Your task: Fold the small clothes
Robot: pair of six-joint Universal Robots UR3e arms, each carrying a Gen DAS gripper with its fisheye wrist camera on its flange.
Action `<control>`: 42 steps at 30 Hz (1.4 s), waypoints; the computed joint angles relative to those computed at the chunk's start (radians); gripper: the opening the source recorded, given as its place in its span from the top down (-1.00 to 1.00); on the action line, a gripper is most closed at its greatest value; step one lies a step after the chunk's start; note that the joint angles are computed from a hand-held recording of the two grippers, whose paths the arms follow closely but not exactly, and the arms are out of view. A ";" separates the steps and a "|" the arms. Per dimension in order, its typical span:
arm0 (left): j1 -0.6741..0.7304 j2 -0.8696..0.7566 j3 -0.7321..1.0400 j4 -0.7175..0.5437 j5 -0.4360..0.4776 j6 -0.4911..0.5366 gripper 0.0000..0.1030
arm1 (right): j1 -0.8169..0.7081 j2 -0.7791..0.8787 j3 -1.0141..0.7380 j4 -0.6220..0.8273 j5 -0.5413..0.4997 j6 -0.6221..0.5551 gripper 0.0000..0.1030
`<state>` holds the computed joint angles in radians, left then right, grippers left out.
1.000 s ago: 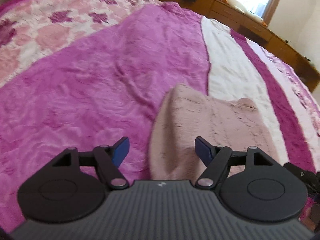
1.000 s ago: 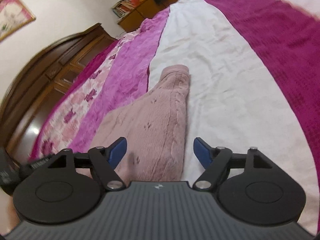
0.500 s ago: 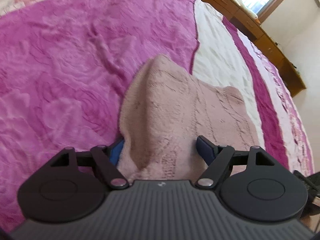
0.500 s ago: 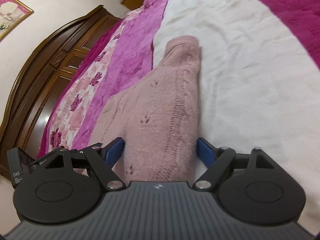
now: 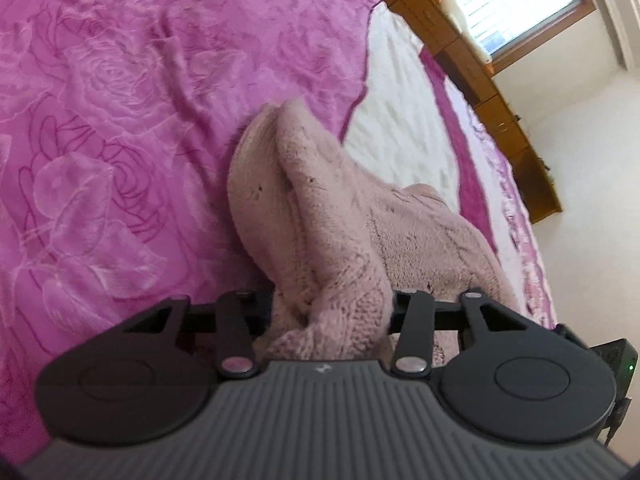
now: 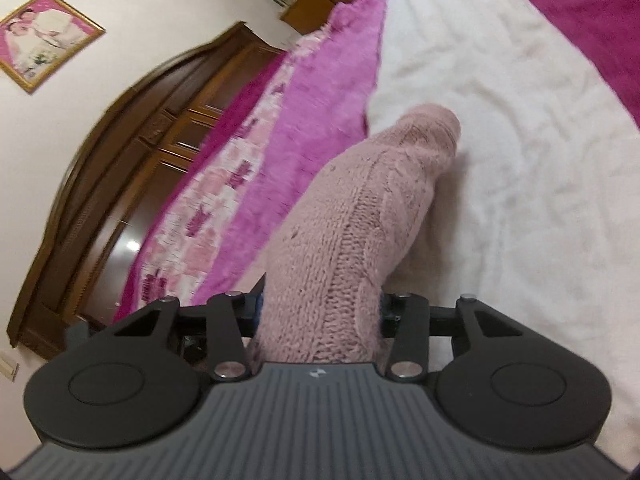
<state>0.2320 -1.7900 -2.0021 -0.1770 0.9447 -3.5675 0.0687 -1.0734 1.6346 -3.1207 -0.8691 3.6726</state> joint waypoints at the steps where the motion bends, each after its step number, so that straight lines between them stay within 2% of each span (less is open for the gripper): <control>1: 0.000 0.018 -0.006 -0.010 -0.011 0.001 0.12 | -0.015 -0.035 0.031 -0.002 0.011 -0.003 0.03; 5: -0.052 0.038 -0.008 -0.013 -0.039 -0.024 0.13 | -0.099 -0.212 0.188 0.040 0.063 -0.048 0.03; 10: -0.139 0.072 -0.025 -0.005 -0.042 -0.056 0.13 | -0.265 -0.493 0.446 0.166 0.163 -0.147 0.03; 13: -0.200 0.083 -0.028 -0.019 -0.033 -0.060 0.13 | -0.393 -0.683 0.607 0.310 0.239 -0.253 0.03; 17: -0.278 0.093 -0.041 -0.033 0.007 -0.055 0.13 | -0.521 -0.881 0.756 0.548 0.284 -0.408 0.03; 19: -0.310 0.092 -0.042 -0.047 0.048 -0.042 0.12 | -0.546 -0.915 0.817 0.582 0.266 -0.437 0.03; 22: -0.341 0.076 -0.045 -0.050 0.107 -0.031 0.11 | -0.542 -0.880 0.898 0.491 0.218 -0.441 0.00; 26: -0.349 0.067 -0.044 -0.065 0.146 0.009 0.09 | -0.558 -0.863 0.961 0.434 0.216 -0.455 -0.05; 34: -0.405 0.113 -0.024 -0.110 0.250 0.056 0.02 | -0.510 -0.999 0.898 0.552 0.105 -0.498 -0.21; 42: -0.422 0.222 -0.082 -0.152 0.328 0.106 -0.08 | -0.524 -1.313 0.907 0.770 0.008 -0.613 -0.27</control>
<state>-0.1899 -1.5679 -2.0838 -0.3287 1.2726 -3.4612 -0.4550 -2.3863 2.5419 -2.3511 -0.8614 3.0594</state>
